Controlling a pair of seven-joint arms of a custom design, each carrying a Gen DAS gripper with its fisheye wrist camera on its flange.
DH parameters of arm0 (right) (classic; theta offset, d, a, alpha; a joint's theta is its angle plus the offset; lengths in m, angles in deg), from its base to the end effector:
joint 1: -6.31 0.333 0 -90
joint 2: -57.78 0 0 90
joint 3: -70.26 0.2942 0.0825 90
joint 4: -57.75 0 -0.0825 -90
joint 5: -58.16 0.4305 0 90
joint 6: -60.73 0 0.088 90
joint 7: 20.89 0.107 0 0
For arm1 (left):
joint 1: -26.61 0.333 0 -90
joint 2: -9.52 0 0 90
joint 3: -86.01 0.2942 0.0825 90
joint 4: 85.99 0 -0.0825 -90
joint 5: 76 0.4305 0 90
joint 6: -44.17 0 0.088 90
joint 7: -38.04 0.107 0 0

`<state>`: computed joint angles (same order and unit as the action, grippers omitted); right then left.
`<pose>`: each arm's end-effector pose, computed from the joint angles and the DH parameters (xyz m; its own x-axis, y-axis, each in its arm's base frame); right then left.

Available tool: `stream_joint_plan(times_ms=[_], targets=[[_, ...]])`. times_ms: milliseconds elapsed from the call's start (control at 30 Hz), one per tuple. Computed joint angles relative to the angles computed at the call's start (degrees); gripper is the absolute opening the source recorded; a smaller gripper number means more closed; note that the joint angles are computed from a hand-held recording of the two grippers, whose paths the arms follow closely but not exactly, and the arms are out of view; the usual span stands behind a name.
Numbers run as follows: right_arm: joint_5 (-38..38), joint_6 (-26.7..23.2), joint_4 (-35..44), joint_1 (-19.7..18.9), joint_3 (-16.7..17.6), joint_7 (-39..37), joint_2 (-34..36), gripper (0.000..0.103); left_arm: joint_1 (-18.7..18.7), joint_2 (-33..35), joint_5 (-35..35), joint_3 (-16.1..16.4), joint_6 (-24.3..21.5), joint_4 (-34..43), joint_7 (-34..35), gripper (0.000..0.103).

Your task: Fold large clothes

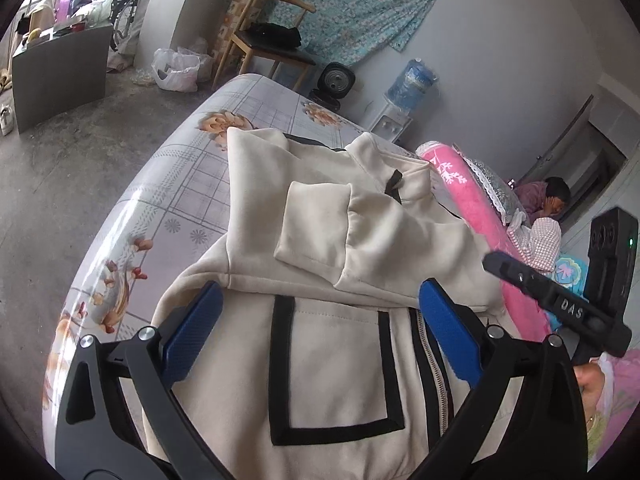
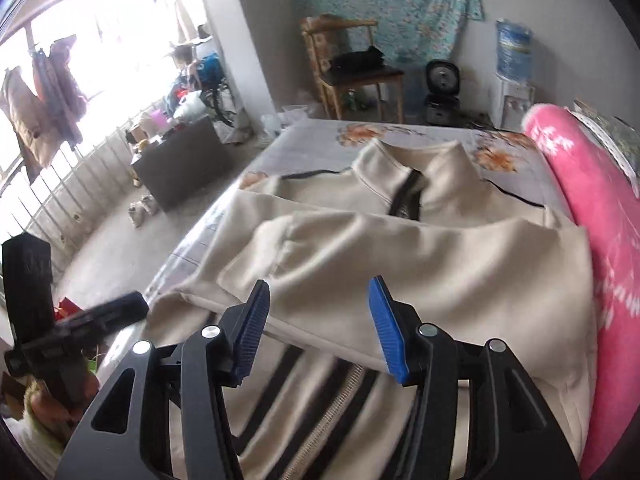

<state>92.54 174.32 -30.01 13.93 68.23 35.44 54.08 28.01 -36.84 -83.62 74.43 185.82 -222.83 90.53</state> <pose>0.6049 0.0940 0.7198 0.6116 -0.7556 -0.2346 -0.6683 -0.3347 -0.6643 0.4088 -0.0969 0.6683 0.2935 -0.8379 0.4603 -0.5684 -0.5401 -0.6207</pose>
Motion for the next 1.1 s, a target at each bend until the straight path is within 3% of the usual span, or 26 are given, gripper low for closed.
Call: stream_joint_plan(times_ms=[200,400,500,667,767,867,933,1000,1100], targets=[[-4.35,2.73,-2.06,-3.75,-2.88,5.64,-0.87,0.051,0.44,12.01,-0.89,2.03,-3.18,9.22,1.45,0.059],[-3.16,3.8,-3.36,-6.69,-4.16,10.01,0.44,0.051,1.44,26.27,3.22,2.12,-11.94,21.0,1.85,0.038],[-1.85,4.23,-3.42,-7.33,-4.03,10.02,0.86,0.051,1.68,27.93,7.13,1.56,-10.33,21.83,0.26,0.036],[-0.96,5.59,-2.7,-8.12,-3.74,11.31,2.06,0.051,1.31,29.09,10.68,1.67,-9.73,22.43,-1.13,0.007],[-0.9,6.3,-2.39,-8.42,-3.43,11.3,2.38,0.051,0.68,27.2,8.67,2.83,-6.87,20.63,0.24,0.004],[-1.23,7.02,-2.31,-8.43,-3.17,10.75,2.29,0.051,1.51,21.48,9.39,2.4,0.88,16.53,-0.86,0.003],[-1.54,7.23,-2.35,-8.44,-3.12,10.87,2.27,0.051,2.89,18.65,9.72,1.67,3.73,14.77,-2.66,0.003],[-1.4,6.92,-2.21,-8.53,-3.16,11.88,2.63,0.051,4.85,17.94,11.14,0.4,2.82,14.02,-4.69,0.003],[-1.57,5.57,-1.36,-8.77,-3.07,13.59,3.46,0.051,5.8,19.98,12.98,-0.59,-4.76,14.68,-5.87,0.004]])
